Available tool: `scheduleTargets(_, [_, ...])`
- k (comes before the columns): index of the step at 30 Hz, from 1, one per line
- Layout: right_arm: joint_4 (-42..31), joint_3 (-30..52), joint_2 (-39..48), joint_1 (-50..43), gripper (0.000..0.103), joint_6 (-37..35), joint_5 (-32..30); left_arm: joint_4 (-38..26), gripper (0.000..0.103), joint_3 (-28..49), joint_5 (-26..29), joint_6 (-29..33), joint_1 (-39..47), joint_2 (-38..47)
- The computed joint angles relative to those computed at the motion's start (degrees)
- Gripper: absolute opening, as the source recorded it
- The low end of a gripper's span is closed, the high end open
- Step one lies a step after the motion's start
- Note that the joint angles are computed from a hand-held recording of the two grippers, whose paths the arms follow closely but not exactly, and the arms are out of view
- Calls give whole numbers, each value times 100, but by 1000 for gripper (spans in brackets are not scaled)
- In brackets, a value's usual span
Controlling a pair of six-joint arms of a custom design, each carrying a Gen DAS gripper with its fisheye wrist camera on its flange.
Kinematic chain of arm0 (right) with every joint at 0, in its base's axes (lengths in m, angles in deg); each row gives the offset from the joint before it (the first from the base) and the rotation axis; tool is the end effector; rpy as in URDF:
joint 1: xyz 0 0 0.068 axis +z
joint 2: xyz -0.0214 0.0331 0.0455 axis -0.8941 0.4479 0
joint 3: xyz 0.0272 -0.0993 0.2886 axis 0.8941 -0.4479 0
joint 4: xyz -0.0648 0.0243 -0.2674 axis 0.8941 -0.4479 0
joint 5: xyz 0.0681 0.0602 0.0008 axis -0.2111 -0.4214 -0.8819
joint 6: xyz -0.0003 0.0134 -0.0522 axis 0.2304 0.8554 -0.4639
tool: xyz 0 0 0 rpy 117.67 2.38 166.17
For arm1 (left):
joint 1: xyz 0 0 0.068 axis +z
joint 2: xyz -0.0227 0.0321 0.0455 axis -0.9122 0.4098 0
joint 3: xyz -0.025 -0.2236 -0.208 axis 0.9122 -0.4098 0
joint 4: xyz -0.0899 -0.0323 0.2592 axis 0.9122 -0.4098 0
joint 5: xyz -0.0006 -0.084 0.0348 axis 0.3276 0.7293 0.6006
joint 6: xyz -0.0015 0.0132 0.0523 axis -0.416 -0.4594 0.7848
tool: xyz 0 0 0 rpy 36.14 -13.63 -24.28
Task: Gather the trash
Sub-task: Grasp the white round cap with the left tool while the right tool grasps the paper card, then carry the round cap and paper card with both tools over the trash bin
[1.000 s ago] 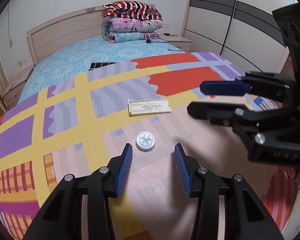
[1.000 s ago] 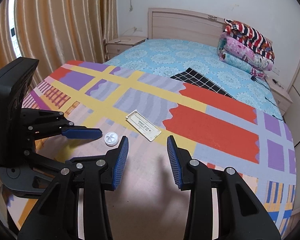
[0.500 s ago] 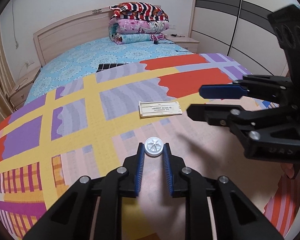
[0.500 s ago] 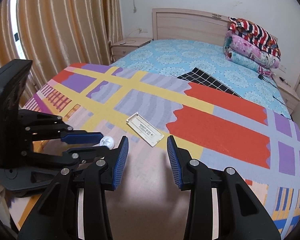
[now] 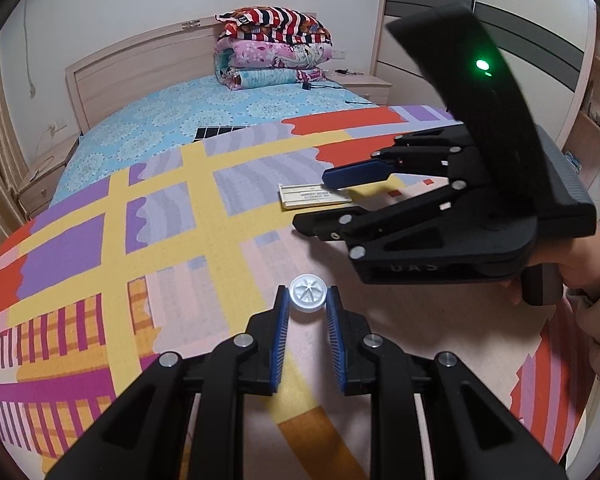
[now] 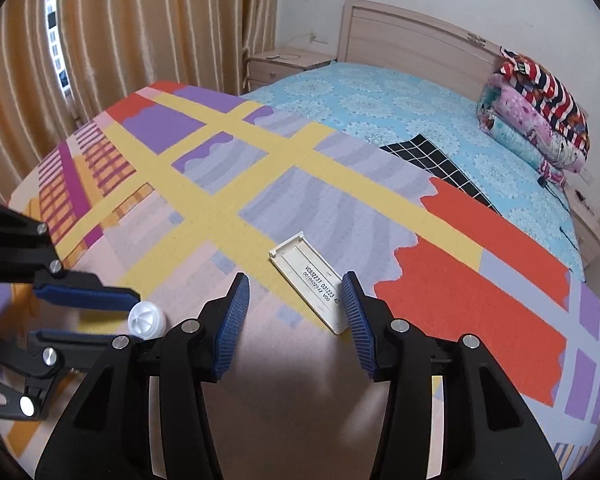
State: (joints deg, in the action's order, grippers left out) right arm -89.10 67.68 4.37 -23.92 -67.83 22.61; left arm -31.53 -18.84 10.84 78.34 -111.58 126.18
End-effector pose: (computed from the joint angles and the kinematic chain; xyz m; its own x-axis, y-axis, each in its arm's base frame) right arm 0.2097 0.1628 0.1926 -0.7323 -0.2953 -0.6136 -0.3557 0.9343 -0.0252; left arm 0.1761 -0.1809 0.1513 -0.5752 0.5011 -0.6465 0.6804 0.7319 -0.0381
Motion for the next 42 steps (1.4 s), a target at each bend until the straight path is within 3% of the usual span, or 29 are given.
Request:
scheduleTargets(9, [-129, 227, 216, -20, 48, -159, 293, -142, 18, -113, 29, 50, -1, -370])
scheduleTargets(13, [-71, 163, 165, -258, 48, -63, -88, -251, 18, -161, 47, 25, -16, -588])
scheduleTargets(17, [-54, 48, 21, -245, 25, 84, -86, -349, 18, -223, -67, -11, -108, -801])
scheduleTargets(22, [-177, -72, -165, 35, 24, 256, -16, -536, 18, -353, -181, 23, -211, -1158])
scheduleTargets(31, [-676, -280, -1133, 930, 24, 1147, 632, -1235, 18, -460, -531, -145, -644, -2165])
scheduleTargets(42, [-2875, 146, -1546, 3230, 24, 3523, 2056, -2504, 18, -688, -1688, -836, -2154, -3569])
